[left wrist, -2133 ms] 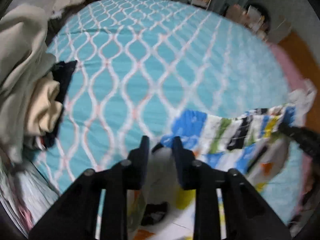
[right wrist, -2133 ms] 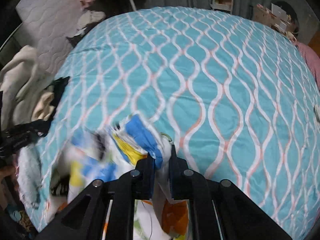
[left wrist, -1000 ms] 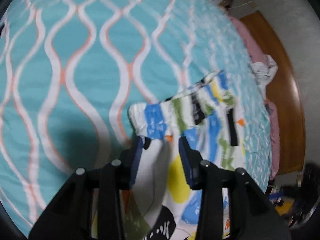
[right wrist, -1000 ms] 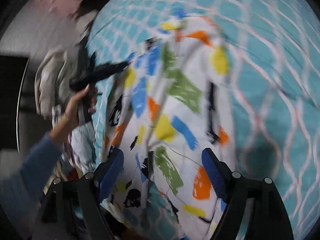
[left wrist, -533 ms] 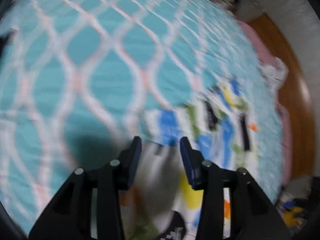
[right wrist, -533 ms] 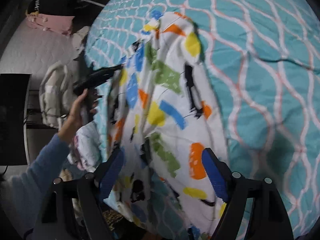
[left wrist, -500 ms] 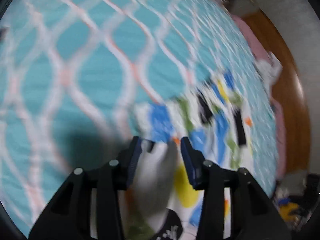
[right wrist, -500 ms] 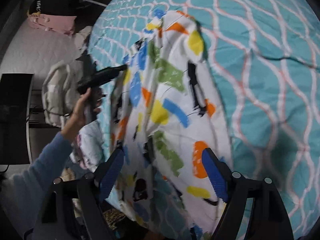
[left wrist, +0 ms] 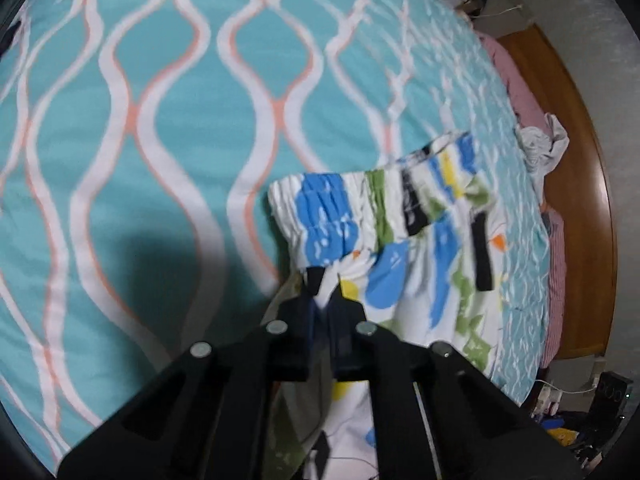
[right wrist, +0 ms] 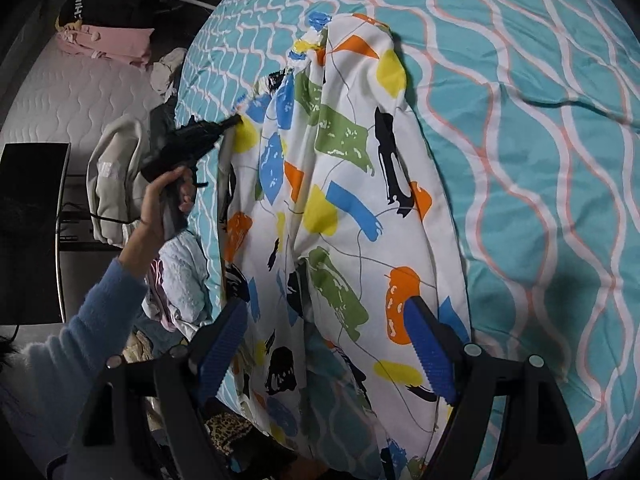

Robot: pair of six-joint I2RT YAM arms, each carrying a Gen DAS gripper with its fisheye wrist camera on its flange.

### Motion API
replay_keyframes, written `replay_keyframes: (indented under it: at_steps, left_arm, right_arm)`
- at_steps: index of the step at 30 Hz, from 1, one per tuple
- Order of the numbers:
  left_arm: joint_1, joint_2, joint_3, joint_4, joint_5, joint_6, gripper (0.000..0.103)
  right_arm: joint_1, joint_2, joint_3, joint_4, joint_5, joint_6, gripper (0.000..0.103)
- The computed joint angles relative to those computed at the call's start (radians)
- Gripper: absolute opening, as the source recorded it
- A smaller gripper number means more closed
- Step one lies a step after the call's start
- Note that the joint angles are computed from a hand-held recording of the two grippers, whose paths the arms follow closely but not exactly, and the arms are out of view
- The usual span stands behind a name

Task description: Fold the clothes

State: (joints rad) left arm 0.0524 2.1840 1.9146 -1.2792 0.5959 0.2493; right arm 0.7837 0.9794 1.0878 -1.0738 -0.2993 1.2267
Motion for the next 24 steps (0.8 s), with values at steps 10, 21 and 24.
replay_keyframes:
  at_steps: [10,21,24]
  left_arm:
    - [0.024,0.094,0.181,0.070,-0.288,-0.024,0.010]
    - [0.109,-0.233,-0.153,0.333,-0.383,0.030,0.034]
    - [0.138,-0.217,-0.076,0.237,-0.340,0.087,0.035]
  right_arm:
    - [0.123,-0.054,-0.047,-0.046,0.140,0.133,0.082]
    - [0.427,-0.172,-0.202,-0.036,0.161,0.337,0.082]
    - [0.545,-0.179,-0.233,0.000,0.196,0.454,0.082]
